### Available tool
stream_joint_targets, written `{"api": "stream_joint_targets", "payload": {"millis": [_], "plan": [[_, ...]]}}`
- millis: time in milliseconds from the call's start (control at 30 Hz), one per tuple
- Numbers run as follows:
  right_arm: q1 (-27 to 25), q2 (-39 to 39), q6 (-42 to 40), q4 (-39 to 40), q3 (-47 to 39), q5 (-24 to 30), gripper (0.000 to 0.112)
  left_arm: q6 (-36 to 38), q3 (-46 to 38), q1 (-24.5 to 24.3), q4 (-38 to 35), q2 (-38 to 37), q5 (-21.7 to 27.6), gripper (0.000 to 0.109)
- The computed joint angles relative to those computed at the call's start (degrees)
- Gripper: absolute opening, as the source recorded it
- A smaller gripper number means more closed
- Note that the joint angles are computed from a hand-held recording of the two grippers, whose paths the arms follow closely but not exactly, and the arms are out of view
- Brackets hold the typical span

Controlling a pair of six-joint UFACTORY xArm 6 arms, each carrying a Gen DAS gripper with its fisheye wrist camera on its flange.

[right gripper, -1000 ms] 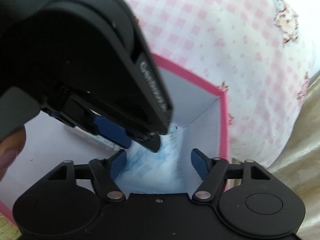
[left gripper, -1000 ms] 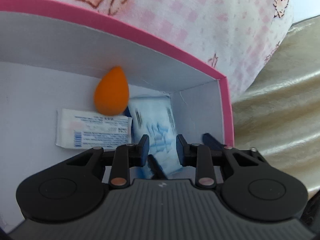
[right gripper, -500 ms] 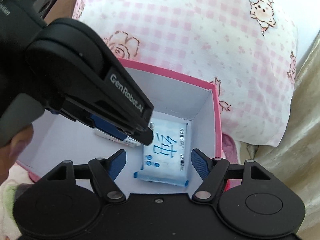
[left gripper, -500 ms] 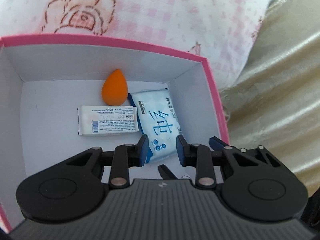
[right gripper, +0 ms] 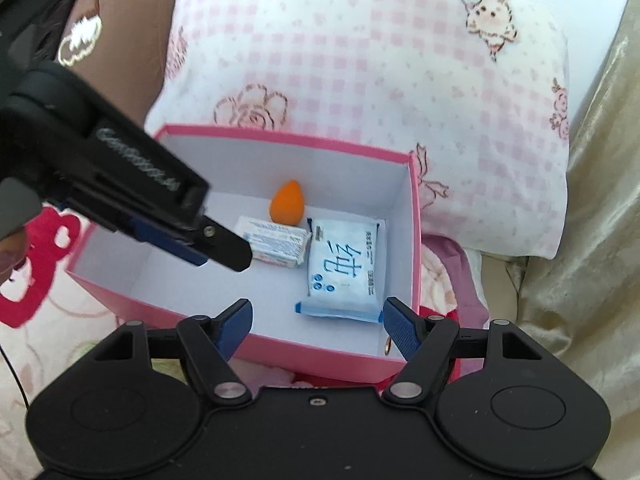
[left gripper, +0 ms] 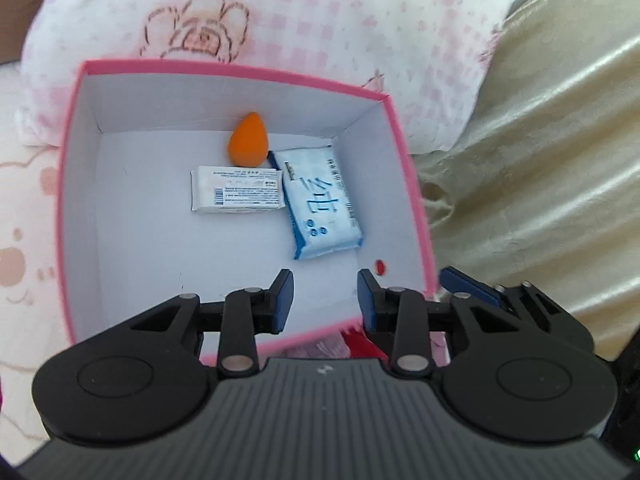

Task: Organize objects
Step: 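Raise the left tool out of the box and move toward the green yarn ball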

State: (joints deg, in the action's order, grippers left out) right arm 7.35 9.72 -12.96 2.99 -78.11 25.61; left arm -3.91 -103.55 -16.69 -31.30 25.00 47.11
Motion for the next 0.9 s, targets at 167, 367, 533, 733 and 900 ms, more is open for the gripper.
{"api": "stream_joint_targets", "payload": {"millis": [167,367,533,733,900], "plan": [[0.8,-3.0,-1.8,4.5,0.2,3.4,0.076,1.1,7.3,-0.7,2.3,-7.6,-2.0,0.041],[1.0,-8.7,-6.4,9.4,3.4,7.1,0.076,3.1,12.8,-1.7,6.8,-14.3,-1.1,0.057],[-0.2,-12.5,-6.4,9.6,5.9,9.2,0.077,1.6,16.7,-2.4,11.0,-19.2,-0.2,0.063],[-1.5,-15.7,-6.4,10.9,6.9,14.3,0.085,-0.1,20.5,-3.6,14.1,-23.5,-0.3,0.07],[-1.3,-18.3,-4.7,6.5,9.6,13.3,0.087,-1.4,23.1,-4.7,15.3,-26.7,0.3,0.074]]}}
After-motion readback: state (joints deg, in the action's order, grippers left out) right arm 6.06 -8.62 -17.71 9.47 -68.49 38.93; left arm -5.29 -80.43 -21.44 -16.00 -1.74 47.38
